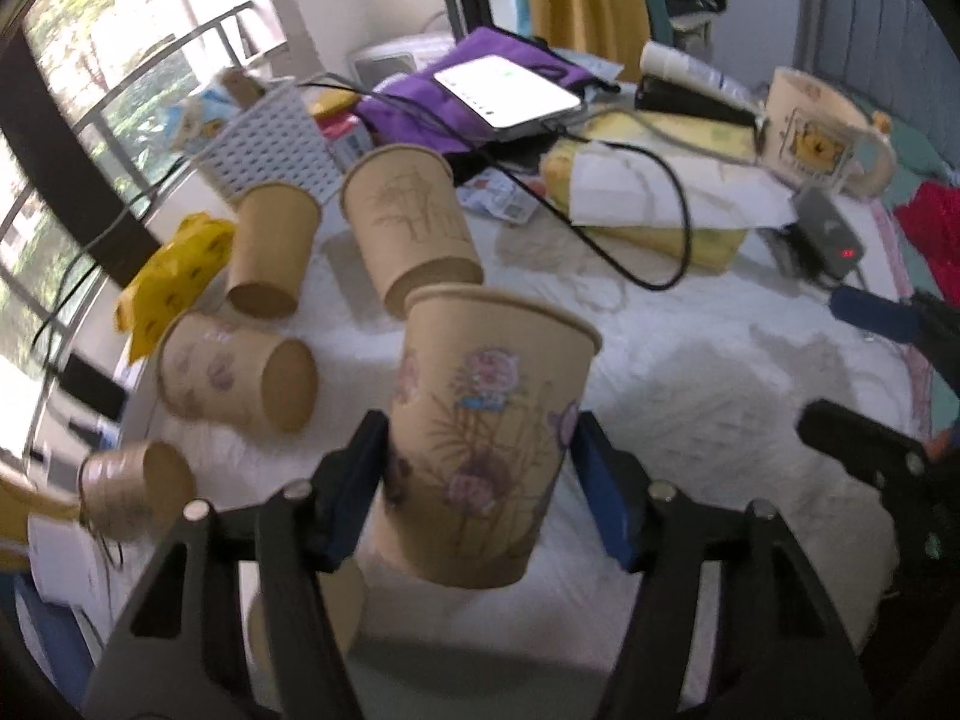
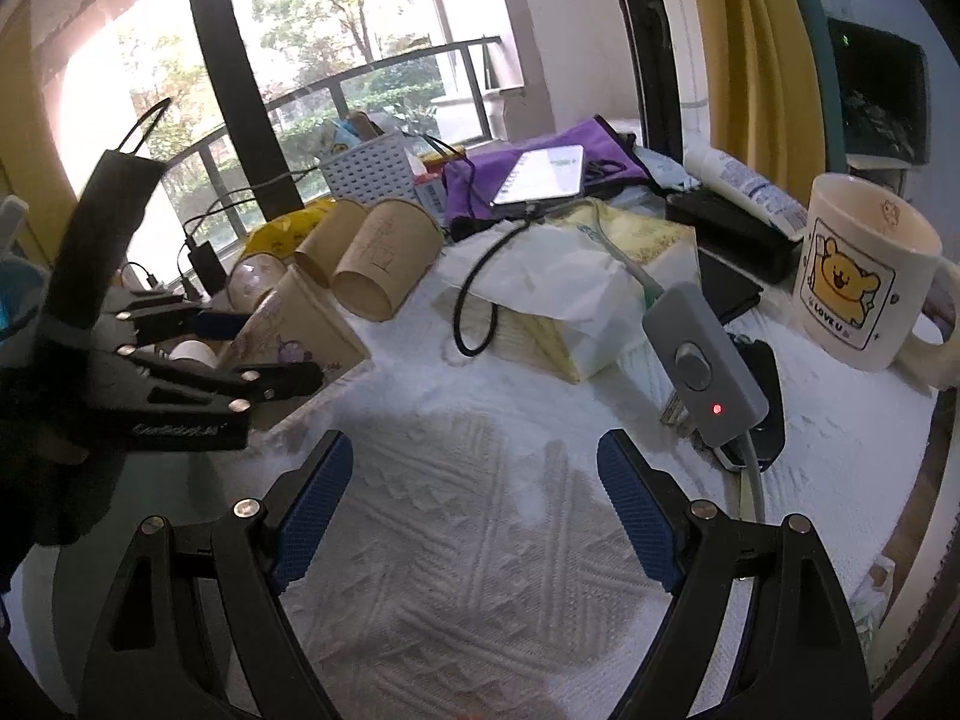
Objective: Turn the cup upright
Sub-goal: 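Lift the brown cup with the right tool and rotate it upright over the turntable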
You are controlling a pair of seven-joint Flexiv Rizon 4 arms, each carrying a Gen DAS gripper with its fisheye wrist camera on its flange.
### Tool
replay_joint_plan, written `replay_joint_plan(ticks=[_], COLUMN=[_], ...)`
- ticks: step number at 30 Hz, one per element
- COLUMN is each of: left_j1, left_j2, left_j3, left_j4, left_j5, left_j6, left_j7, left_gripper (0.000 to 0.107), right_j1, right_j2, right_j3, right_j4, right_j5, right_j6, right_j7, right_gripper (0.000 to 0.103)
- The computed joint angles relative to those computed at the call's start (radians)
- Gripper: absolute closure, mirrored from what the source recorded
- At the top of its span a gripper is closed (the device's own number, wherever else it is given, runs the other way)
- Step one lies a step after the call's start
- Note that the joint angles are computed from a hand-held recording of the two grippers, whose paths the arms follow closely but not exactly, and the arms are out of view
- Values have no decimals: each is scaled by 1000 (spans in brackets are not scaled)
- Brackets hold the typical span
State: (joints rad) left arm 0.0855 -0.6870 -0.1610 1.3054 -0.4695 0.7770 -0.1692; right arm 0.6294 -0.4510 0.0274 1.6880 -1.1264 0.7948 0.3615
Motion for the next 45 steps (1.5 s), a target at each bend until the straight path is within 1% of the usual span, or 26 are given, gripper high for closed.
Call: replay_joint_plan(ticks=[2,5,9,15,17,20,22,25,27,28,30,32,34,36,38,39,42,45], left_j1=[36,86,118,151,158,178,187,200,199,203,212,211,210,221,226,225,216,207], left_j2=[56,143,235,307,322,343,351,355,356,359,360,364,368,369,374,383,415,432], left_j3=[-16,-33,-14,44,57,78,88,106,110,113,128,140,153,165,173,177,190,203], left_j4=[84,218,352,456,484,521,543,559,573,583,590,603,612,624,638,652,687,704], left_j5=[-57,-165,-308,-482,-542,-640,-715,-807,-894,-945,-997,-1058,-1099,-1119,-1125,-1143,-1186,-1205], left_j6=[23,68,110,117,128,121,124,96,105,93,53,37,22,-30,-75,-91,-122,-147], left_j7=[16,74,117,140,173,229,283,333,404,445,478,531,571,593,608,634,680,701], left_gripper=[44,44,44,44,44,44,44,44,44,44,44,44,44,44,44,44,44,44], right_j1=[4,2,11,65,83,96,111,140,153,163,180,200,205,211,223,230,241,237], right_j2=[6,5,-14,-82,-116,-170,-212,-264,-297,-315,-344,-370,-396,-413,-426,-429,-423,-416], right_j3=[-2,1,-3,-15,-19,-22,-20,-22,-18,-16,-14,-16,4,18,16,13,4,12], right_j4=[-1,-17,-60,-184,-240,-320,-390,-481,-532,-564,-614,-661,-700,-724,-752,-760,-754,-741], right_j5=[-16,-32,-53,-36,-14,46,100,164,216,243,292,335,395,446,487,506,559,622], right_j6=[-6,12,56,87,117,191,203,224,247,249,251,244,269,289,279,270,285,311], right_j7=[-7,-34,-77,-217,-267,-356,-439,-520,-558,-578,-615,-649,-687,-718,-737,-745,-765,-789], right_gripper=[17,17,17,17,17,17,17,17,17,17,17,17,17,17,17,17,17,17])
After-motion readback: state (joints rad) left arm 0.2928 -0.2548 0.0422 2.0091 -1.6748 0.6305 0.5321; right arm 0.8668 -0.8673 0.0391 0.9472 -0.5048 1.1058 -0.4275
